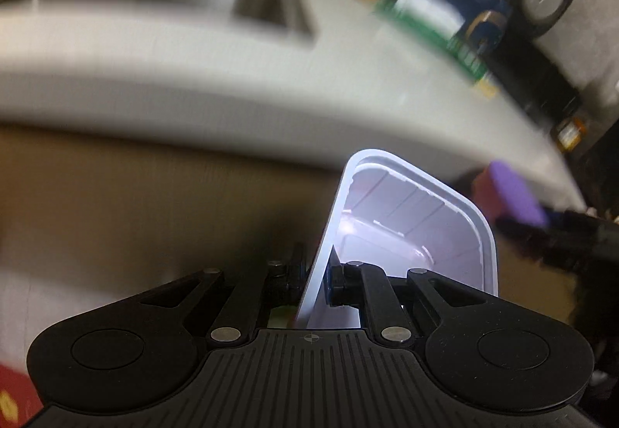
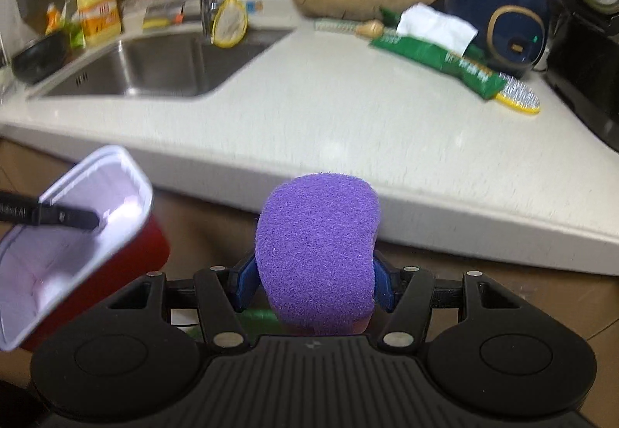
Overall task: Collect trash
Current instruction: 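Lower the tray and sponge into the green-lined bin and release both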
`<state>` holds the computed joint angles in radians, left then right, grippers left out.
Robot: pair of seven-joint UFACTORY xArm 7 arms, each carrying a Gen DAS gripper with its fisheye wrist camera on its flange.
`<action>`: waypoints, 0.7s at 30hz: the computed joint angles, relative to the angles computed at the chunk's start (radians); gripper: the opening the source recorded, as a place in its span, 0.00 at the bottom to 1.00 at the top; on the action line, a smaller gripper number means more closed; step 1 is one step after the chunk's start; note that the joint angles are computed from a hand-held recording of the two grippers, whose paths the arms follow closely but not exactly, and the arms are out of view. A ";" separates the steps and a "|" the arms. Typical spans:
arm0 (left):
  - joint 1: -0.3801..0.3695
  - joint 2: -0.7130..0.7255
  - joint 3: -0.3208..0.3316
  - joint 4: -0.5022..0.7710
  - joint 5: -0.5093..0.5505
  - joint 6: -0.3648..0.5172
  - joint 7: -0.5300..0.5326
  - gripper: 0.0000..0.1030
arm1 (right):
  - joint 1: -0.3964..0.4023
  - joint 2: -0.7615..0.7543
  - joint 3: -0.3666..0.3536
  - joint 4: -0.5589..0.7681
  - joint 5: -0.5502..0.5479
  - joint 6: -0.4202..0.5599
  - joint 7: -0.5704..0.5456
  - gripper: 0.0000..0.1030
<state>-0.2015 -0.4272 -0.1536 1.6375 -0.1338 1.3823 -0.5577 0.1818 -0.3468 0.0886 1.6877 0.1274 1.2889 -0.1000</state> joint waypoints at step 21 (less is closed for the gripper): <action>-0.155 0.249 -0.082 -0.653 0.037 -0.460 -0.259 0.29 | -0.008 -0.075 -0.040 -0.493 -0.018 -0.043 -0.276 0.56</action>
<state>-0.3566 -0.1782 -0.2359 0.9848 -0.0972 0.9221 -0.8171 0.1734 -0.4222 0.0482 1.1946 0.1093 1.2460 -0.3761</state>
